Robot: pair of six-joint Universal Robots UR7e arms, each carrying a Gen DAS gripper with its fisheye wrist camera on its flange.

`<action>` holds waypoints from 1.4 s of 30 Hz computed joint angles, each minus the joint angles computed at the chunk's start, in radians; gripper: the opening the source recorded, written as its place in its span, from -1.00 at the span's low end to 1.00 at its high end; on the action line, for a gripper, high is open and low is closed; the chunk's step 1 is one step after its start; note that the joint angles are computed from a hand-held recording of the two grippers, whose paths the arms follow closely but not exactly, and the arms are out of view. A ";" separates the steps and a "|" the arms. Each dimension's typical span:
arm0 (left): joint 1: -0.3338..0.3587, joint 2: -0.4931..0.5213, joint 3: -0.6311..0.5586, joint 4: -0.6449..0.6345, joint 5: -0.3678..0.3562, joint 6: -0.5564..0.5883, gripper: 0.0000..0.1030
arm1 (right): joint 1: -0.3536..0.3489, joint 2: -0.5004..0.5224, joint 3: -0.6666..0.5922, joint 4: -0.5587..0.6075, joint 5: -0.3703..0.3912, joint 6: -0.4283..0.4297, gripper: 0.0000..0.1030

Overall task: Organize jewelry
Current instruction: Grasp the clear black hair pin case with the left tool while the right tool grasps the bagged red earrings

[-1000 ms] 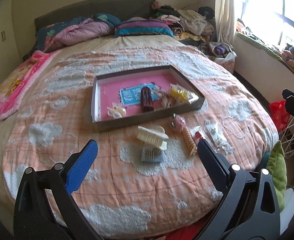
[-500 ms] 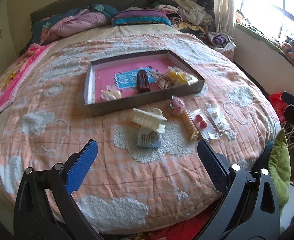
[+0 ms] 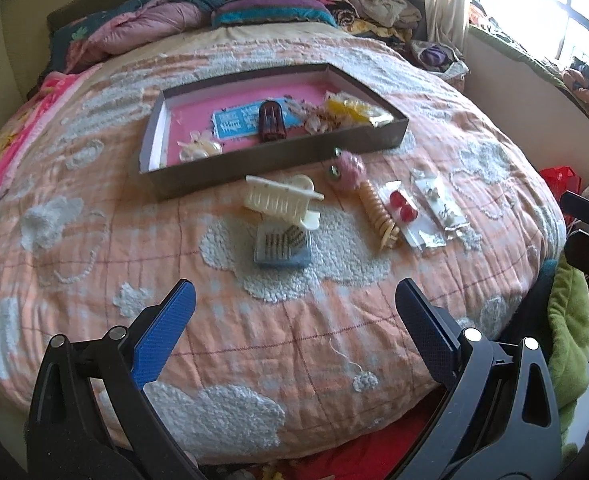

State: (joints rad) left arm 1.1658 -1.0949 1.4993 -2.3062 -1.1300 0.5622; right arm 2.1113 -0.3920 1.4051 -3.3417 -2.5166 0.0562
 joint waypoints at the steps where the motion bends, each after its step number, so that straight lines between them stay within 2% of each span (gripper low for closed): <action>1: 0.002 0.002 0.000 0.003 0.002 -0.001 0.82 | -0.004 -0.002 0.004 0.008 0.009 0.011 0.91; 4: 0.010 0.011 -0.003 0.002 0.004 0.001 0.81 | -0.016 -0.002 0.009 0.030 0.042 0.040 0.90; 6: 0.017 0.019 -0.012 0.001 0.003 -0.001 0.81 | -0.022 0.002 0.003 0.047 0.057 0.047 0.69; 10: 0.033 0.038 -0.040 0.001 -0.008 -0.015 0.81 | -0.042 0.011 -0.013 0.105 0.099 0.085 0.43; 12: 0.039 0.046 -0.054 0.008 -0.016 -0.019 0.74 | -0.057 0.017 -0.023 0.127 0.128 0.100 0.26; 15: 0.047 0.061 -0.079 0.030 -0.028 -0.029 0.54 | -0.079 0.023 -0.041 0.176 0.156 0.136 0.12; 17: 0.050 0.069 -0.090 0.038 -0.035 -0.030 0.42 | -0.090 0.032 -0.062 0.209 0.162 0.149 0.10; 25: 0.051 0.113 -0.120 0.046 -0.049 -0.012 0.34 | -0.123 0.073 -0.137 0.283 0.124 0.157 0.09; 33: 0.047 0.173 -0.158 0.050 -0.042 0.003 -0.05 | -0.146 0.096 -0.182 0.254 0.116 0.139 0.05; 35: 0.047 0.184 -0.158 0.027 -0.025 0.013 -0.30 | -0.149 0.106 -0.203 0.262 0.111 0.128 0.01; 37: 0.055 0.190 -0.172 0.043 -0.038 0.007 -0.30 | -0.151 0.118 -0.227 0.272 0.106 0.111 -0.06; 38: 0.058 0.190 -0.176 0.048 -0.046 0.006 -0.30 | -0.153 0.126 -0.239 0.276 0.106 0.100 -0.15; 42: 0.060 0.176 -0.167 0.039 -0.046 0.009 -0.30 | -0.149 0.145 -0.262 0.270 0.113 0.062 -0.26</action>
State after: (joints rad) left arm 1.2260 -0.9186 1.3318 -2.2675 -1.1762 0.5711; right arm 1.9628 -0.2465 1.1428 -3.0719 -2.4040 0.1180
